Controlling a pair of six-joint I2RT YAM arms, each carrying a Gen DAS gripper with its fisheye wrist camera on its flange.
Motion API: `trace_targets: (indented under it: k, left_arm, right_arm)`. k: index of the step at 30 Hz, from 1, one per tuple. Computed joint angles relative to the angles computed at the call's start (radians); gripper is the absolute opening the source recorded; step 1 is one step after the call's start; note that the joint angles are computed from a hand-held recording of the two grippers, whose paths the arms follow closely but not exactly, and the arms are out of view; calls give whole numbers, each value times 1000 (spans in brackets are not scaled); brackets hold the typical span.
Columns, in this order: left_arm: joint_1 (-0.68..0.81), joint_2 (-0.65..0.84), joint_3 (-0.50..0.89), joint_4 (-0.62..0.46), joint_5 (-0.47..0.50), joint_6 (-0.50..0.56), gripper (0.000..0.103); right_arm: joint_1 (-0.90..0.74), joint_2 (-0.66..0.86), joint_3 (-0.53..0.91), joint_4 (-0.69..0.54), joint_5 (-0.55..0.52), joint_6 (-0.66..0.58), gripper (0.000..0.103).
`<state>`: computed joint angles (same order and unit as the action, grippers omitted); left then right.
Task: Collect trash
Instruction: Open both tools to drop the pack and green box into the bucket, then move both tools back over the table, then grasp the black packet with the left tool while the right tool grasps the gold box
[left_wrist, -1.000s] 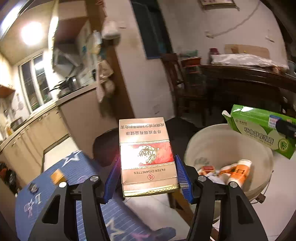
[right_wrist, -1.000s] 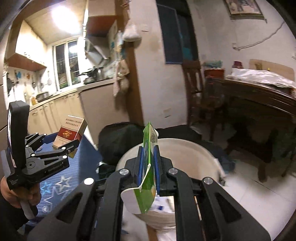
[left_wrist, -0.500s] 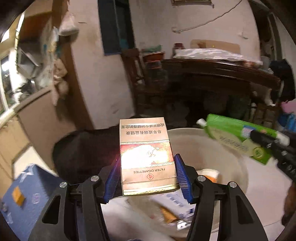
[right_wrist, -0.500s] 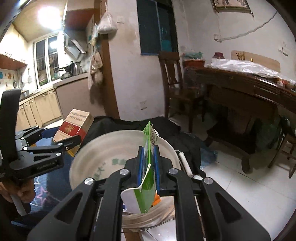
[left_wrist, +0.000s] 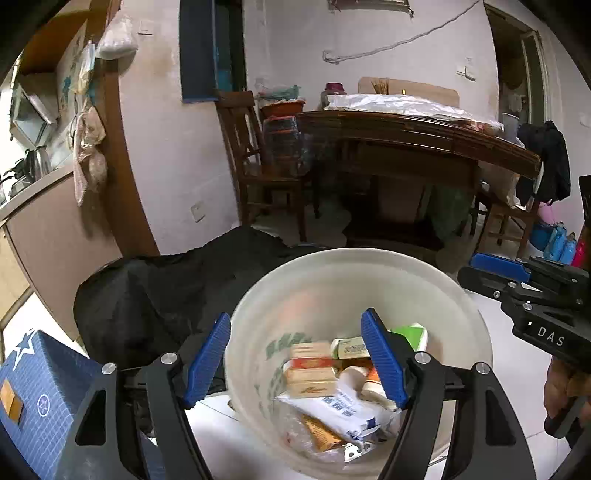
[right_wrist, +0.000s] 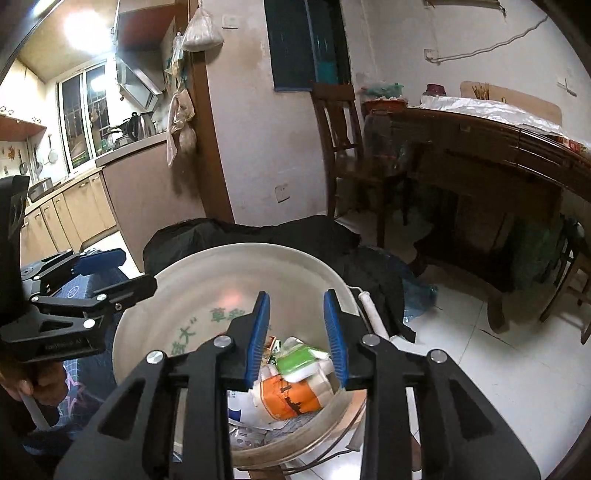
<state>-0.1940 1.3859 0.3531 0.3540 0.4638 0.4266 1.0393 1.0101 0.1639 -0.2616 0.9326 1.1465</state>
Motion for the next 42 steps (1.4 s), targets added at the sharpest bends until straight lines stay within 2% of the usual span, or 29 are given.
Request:
trace_targets:
  k: [8,10,11,14,17,22,26,31,34,36,39,42]
  left_arm:
    - [244,-56,8,-118,156,106,74]
    - [359,-52,14,-151,211,166,74]
    - [421,-39,29,-179,239,194,74]
    - [637,47,111,-278,325,308,74]
    - [837,184,250,-355,375,385,74]
    - [1038,441,536,-361,320,334,74]
    - [1132,643,801,-382,228,241,74]
    - [1197,867,1143,-463,116,123,74]
    - [1211,993,1357,-524,65,57,74]
    - [1214,1062,1477,-566,43,20,75]
    - [1206,1204,1739,-663,-4,-80,85]
    - [1191,1356,2041,-825,-20,-139,90]
  right_arm:
    - [-4,105,59,106,-17,-84,29]
    - [11,172,92,175,-22,-125,29]
    - [13,216,112,228,-34,-157,33]
    - [10,375,187,410,-92,-275,41]
    - [-3,569,321,553,-179,-413,45]
    - [-28,842,595,640,-337,-558,57]
    - [-35,1032,860,572,-443,-618,63]
    - [-25,1228,1203,425,-521,-679,66]
    - [-25,1349,1424,323,-549,-706,74]
    - [-34,1426,1566,257,-573,-717,85]
    - [-51,1585,1868,94,-610,-717,95]
    - [-69,1771,2221,-86,-643,-722,97]
